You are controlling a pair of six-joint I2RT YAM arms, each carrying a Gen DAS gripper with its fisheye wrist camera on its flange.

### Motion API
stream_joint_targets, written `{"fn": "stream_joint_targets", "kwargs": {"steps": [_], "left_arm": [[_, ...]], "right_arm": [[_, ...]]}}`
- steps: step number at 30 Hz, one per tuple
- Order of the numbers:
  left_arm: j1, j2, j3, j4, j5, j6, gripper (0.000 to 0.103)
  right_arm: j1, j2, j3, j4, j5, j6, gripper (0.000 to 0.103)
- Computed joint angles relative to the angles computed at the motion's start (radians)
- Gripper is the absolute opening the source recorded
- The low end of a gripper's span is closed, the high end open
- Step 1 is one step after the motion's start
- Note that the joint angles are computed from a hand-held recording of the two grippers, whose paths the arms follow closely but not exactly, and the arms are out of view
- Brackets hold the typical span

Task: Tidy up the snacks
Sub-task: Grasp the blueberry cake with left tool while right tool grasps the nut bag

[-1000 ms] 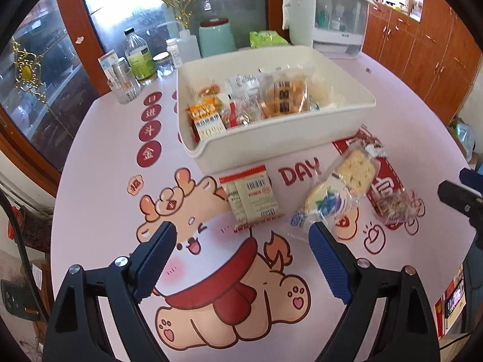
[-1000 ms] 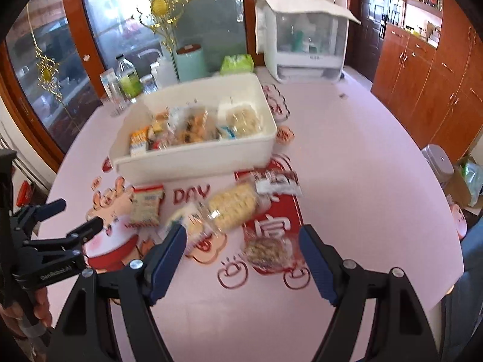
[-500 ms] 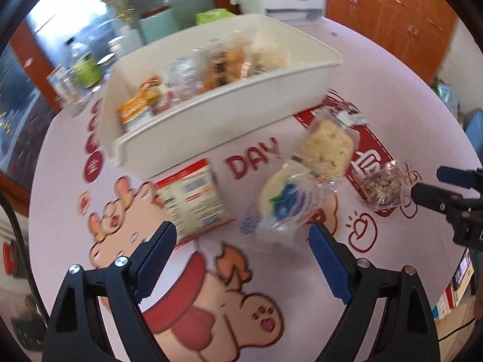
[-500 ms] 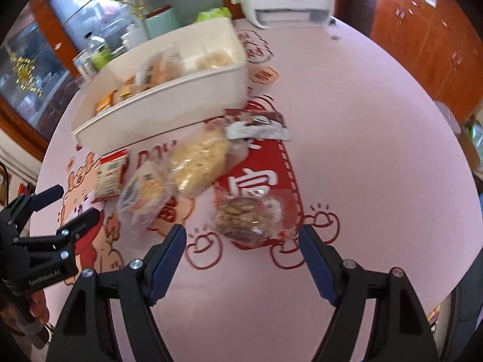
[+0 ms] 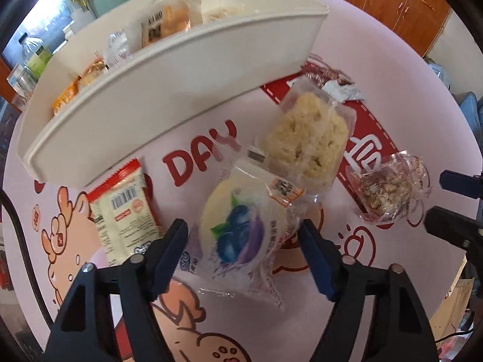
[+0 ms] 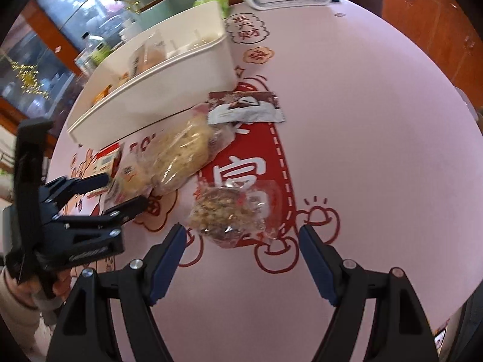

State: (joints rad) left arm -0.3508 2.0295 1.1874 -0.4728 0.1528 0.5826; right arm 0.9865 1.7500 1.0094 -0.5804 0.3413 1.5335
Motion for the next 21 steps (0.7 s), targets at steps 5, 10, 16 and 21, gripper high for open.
{"fn": "stream_joint_targets", "kwargs": {"steps": [5,10,16,21], "left_arm": [[-0.008,0.040,0.022,0.003,0.018,-0.012,0.056],[-0.003,0.038,0.001,0.032,0.036,0.002,0.048],[0.048,0.020,-0.003,-0.013,0.057,0.017,0.046],[0.098,0.008,0.004,-0.055,0.079,0.021,0.046]], "right_arm": [[0.001,-0.012,0.000,0.011,0.021,-0.092,0.077],[-0.020,0.053,0.097,-0.035,0.031,-0.345,0.077],[-0.074,0.129,0.119,0.015,-0.056,-0.627,0.076],[-0.088,0.193,0.138,0.004,-0.090,-0.775,0.065]]}}
